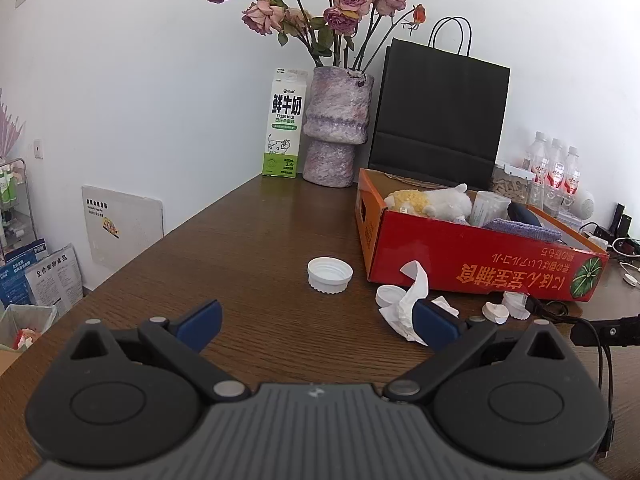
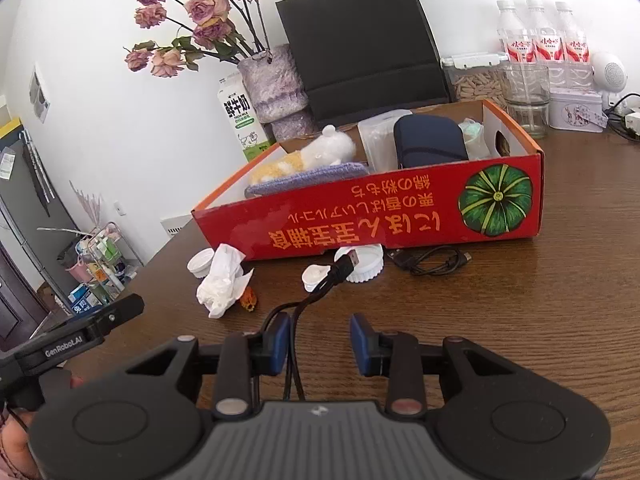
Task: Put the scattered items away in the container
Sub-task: 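Grasp the crumpled white tissue with the left gripper while the right holds the cable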
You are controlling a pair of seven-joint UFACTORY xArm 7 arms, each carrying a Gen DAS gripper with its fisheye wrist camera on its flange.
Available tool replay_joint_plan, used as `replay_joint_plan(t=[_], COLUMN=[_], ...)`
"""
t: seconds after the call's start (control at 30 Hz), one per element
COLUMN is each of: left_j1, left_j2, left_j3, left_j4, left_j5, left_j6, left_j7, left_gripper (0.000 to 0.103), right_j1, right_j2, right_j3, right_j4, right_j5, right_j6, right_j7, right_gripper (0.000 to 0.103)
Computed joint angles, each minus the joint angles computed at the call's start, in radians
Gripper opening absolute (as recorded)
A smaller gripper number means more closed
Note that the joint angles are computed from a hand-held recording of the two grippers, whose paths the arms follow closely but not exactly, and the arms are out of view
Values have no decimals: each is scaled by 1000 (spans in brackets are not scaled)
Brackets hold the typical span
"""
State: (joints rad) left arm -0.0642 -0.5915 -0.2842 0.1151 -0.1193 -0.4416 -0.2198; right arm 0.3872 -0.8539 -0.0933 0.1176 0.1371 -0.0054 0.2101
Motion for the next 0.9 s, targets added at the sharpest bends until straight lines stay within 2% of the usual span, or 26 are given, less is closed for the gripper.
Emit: replay_joint_plan(t=[0.07, 0.1, 0.17, 0.3, 0.4, 0.47, 0.57, 0.67, 0.73, 0.8, 0.87, 0.9], left_j1=[-4, -3, -9, -17, 9, 22, -32, -52, -16, 67, 133, 150], left_j2=[1, 2, 1, 1, 7, 24, 73, 124, 153, 177, 198, 209], left_j3=[7, 7, 18, 27, -32, -78, -43, -42, -93, -190, -255, -268], left_j4=[5, 6, 2, 1, 5, 25, 65, 123, 172, 219, 256, 269], left_j5=[3, 3, 6, 18, 8, -6, 18, 23, 3, -27, -27, -18], left_j6=[13, 17, 10, 12, -5, -1, 19, 58, 114, 173, 226, 242], left_j7=[-2, -4, -11, -12, 4, 13, 10, 13, 25, 27, 9, -3], left_gripper=[103, 103, 103, 103, 103, 103, 103, 103, 103, 103, 103, 103], right_j1=[33, 58, 98, 98, 95, 108, 110, 63, 29, 15, -7, -15], right_j2=[29, 42, 58, 35, -2, -21, -37, -35, -29, -23, -15, -11], right_j3=[-28, -50, -76, -66, -80, -119, -155, -127, -105, -110, -103, -100], right_j4=[24, 29, 19, -14, -40, -60, -87, -109, -116, -118, -115, -116], right_j5=[1, 9, 30, 30, 20, 8, -22, -47, -62, -78, -89, -95], right_j6=[41, 45, 14, -63, -117, -163, -223, -277, -300, -306, -297, -297], right_j7=[-17, -28, -44, -47, -39, -42, -48, -34, -19, -6, 3, 6], right_gripper=[29, 5, 2, 2, 2, 2, 2, 2, 2, 2, 2, 2])
